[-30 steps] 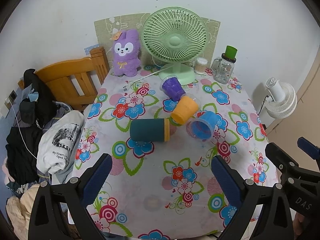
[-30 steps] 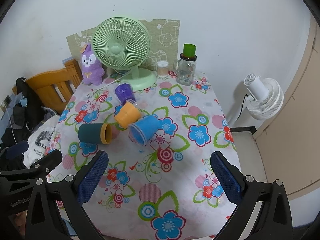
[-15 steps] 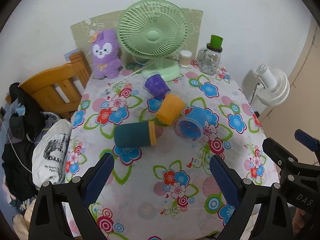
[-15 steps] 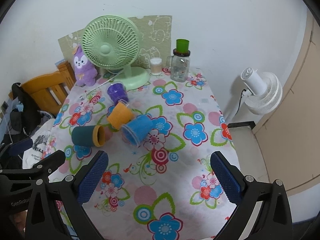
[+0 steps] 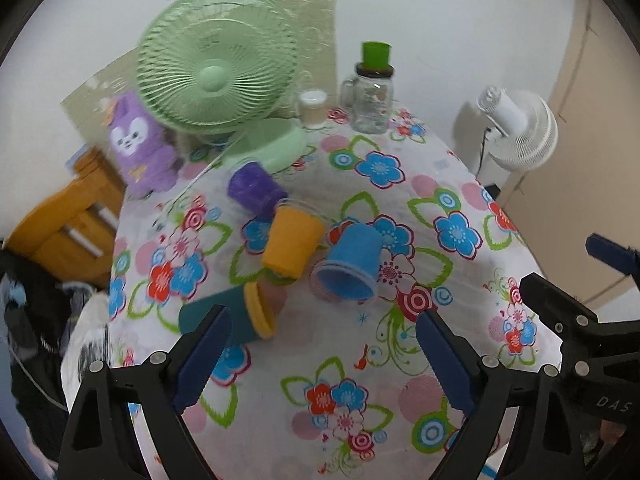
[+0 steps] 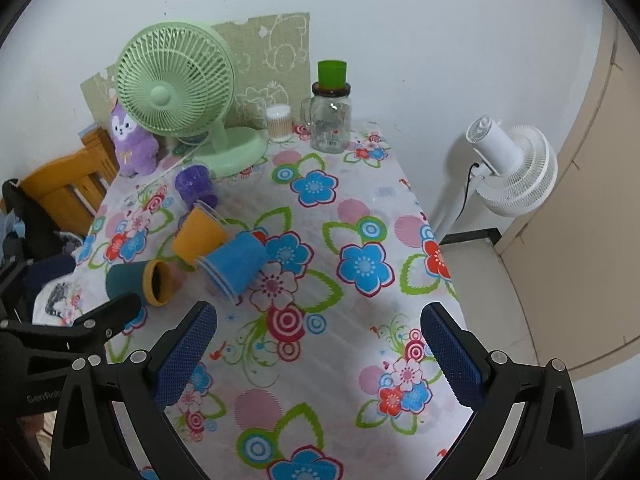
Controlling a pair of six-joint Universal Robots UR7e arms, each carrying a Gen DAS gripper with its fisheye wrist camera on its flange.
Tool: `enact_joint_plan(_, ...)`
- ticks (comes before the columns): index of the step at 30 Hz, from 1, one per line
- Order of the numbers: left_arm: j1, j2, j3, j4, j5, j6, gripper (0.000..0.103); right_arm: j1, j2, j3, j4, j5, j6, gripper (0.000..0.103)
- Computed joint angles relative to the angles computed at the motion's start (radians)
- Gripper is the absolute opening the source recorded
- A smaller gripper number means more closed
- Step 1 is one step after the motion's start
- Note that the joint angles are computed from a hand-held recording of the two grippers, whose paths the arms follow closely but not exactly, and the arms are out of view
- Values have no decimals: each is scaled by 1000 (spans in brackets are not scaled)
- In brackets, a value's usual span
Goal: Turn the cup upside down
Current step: 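Move the left gripper to the blue cup and close around it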
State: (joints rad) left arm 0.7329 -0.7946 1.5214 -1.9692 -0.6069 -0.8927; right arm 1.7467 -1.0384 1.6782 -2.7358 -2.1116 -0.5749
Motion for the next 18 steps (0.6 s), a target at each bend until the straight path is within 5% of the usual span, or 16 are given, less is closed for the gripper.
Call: enact_joint_plan(18, 121, 194, -208, -70, -58, 388, 95, -83, 162, -185, 71, 16, 15, 103)
